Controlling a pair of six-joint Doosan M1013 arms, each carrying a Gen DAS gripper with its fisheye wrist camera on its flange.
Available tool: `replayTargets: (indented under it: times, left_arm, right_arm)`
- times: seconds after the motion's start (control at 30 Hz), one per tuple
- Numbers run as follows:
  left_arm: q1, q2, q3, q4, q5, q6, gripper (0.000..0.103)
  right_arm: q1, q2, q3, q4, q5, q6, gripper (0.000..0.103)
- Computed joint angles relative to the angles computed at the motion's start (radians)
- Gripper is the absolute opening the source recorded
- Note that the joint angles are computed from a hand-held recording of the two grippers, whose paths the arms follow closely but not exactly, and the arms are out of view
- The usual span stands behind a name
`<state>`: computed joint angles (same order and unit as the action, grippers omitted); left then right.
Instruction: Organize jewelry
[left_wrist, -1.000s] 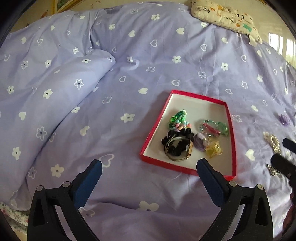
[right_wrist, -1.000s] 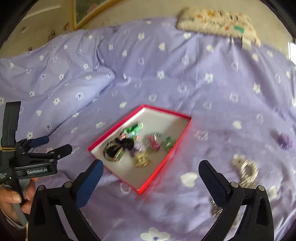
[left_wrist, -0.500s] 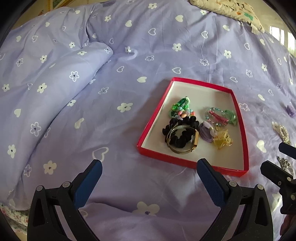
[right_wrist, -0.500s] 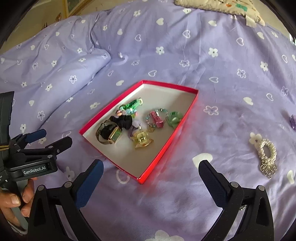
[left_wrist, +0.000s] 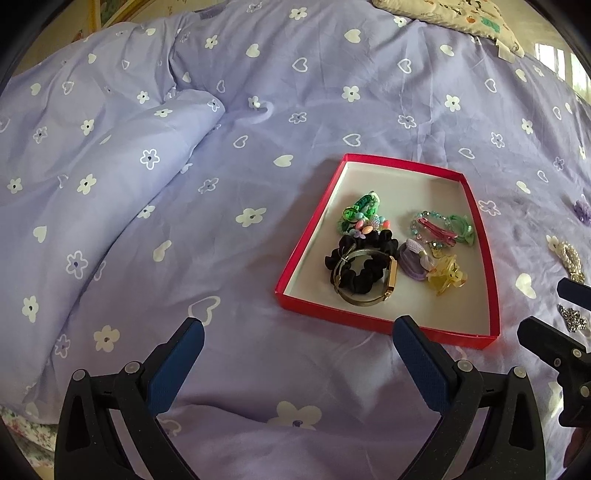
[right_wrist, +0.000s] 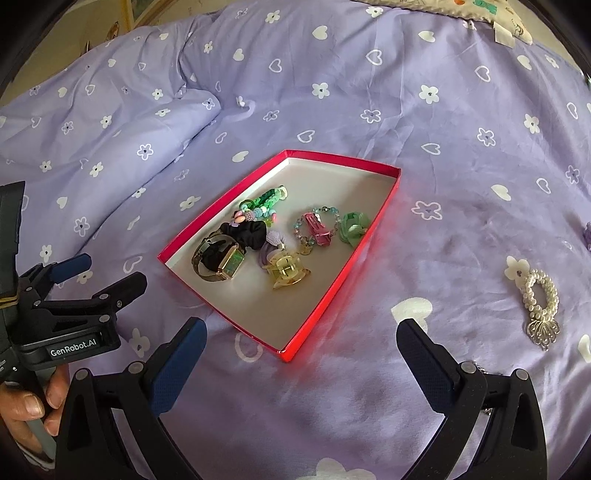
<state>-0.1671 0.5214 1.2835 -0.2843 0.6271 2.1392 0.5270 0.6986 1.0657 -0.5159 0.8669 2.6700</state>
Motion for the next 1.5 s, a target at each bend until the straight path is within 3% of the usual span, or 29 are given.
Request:
replayTargets:
  times: [1.5]
  left_arm:
    - [0.003, -0.018, 0.016, -0.039, -0.003, 0.026, 0.102]
  right_arm:
    - [0.01, -0.006, 0.002, -0.048, -0.009, 0.046, 0.103]
